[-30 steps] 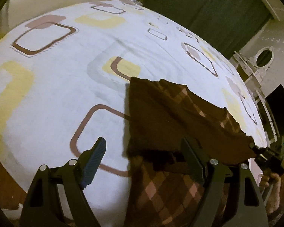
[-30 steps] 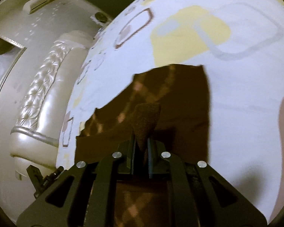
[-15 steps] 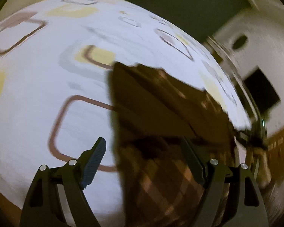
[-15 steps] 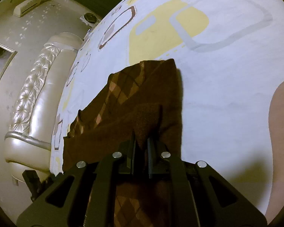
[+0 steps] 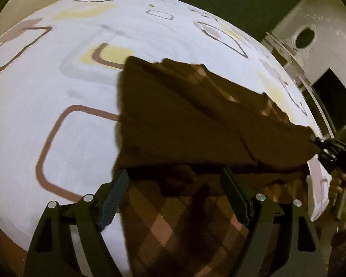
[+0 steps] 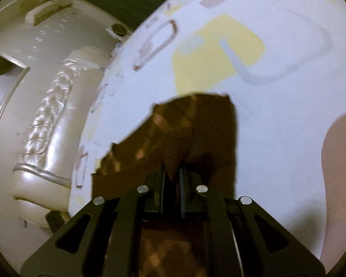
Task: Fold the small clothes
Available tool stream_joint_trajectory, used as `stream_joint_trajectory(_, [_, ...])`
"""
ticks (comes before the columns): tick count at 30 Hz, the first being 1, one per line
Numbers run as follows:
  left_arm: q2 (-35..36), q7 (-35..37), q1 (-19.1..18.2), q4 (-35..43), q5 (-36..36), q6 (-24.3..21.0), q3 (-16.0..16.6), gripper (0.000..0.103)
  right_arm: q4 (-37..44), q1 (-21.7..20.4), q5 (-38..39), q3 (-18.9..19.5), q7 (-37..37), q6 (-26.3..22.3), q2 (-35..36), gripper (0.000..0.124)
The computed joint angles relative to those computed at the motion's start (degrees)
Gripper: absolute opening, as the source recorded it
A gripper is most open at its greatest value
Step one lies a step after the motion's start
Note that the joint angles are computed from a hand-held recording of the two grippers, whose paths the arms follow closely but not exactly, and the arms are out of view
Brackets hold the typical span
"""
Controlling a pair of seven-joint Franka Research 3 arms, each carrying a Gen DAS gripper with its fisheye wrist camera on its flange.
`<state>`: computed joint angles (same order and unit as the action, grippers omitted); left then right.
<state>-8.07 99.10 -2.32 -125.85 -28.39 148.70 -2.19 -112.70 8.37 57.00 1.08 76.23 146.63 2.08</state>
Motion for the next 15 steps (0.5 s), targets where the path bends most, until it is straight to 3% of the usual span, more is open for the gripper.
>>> stream_joint_trajectory(4, [-1.8,-11.7,2.7,-2.8,15.1,5.4,-2.2,0.08,3.3,0.3,3.1,0.3,-2.3,0.2,-0.1,0.009])
stream_joint_trajectory(9, [-2.0,-17.4,3.2,-3.6,17.7,4.4,-0.5,0.08,7.5,0.4,7.7,0.6,-5.5,-0.9,0.2,0.009])
stream_joint_trajectory(13, [-2.1,-16.8,2.7,-4.4,12.7,4.0,2.0,0.08,7.2,0.3,8.1,0.4,-5.8,-1.4,-0.1,0.009])
stream_joint_trajectory(15, [-2.4,-18.7,3.7,-4.6,15.3,4.3,1.3,0.08,5.8,0.2,8.0,0.2,-5.1,-1.7,-0.2,0.009])
